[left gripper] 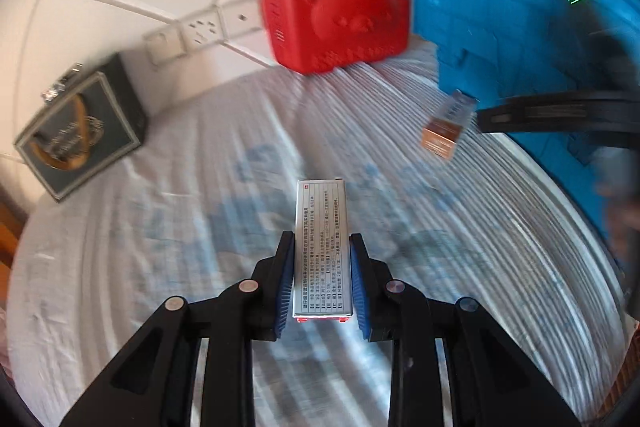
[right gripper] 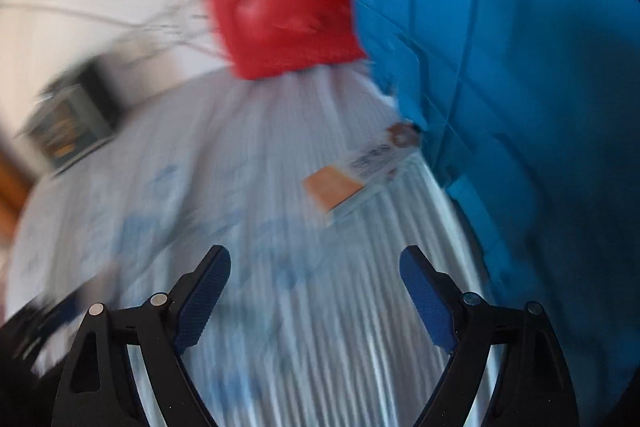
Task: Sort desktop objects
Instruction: 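Grasp the orange ointment box with the right tool while the left tool grasps the small white box, then carry the ointment box and white box over the blue bin and open both tools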
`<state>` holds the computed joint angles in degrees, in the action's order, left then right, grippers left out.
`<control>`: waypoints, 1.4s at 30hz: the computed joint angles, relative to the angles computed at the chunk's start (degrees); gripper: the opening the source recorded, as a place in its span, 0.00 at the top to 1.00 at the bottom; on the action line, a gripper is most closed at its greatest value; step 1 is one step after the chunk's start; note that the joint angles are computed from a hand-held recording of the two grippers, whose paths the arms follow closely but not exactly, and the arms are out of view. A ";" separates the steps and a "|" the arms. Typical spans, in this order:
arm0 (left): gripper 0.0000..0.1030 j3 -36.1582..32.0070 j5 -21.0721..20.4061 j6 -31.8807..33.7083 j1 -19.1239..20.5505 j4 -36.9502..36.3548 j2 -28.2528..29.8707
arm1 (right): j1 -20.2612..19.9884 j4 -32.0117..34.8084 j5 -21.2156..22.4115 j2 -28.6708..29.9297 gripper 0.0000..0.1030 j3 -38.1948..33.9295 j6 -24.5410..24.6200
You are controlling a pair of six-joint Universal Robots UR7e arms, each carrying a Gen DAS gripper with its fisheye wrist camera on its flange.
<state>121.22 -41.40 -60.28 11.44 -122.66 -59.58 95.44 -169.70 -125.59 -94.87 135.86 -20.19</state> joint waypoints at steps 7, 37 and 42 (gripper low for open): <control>0.75 3.80 2.72 -0.63 -0.11 1.89 -8.14 | -0.65 -8.14 -9.77 17.95 0.15 -9.08 14.70; 0.75 -1.69 7.73 0.97 -3.05 5.18 -7.39 | 12.74 31.73 9.77 -21.39 0.56 -1.46 -5.19; 0.75 -9.15 11.97 1.20 -7.93 11.26 -4.57 | 25.67 39.93 8.32 -28.85 0.56 -6.49 0.48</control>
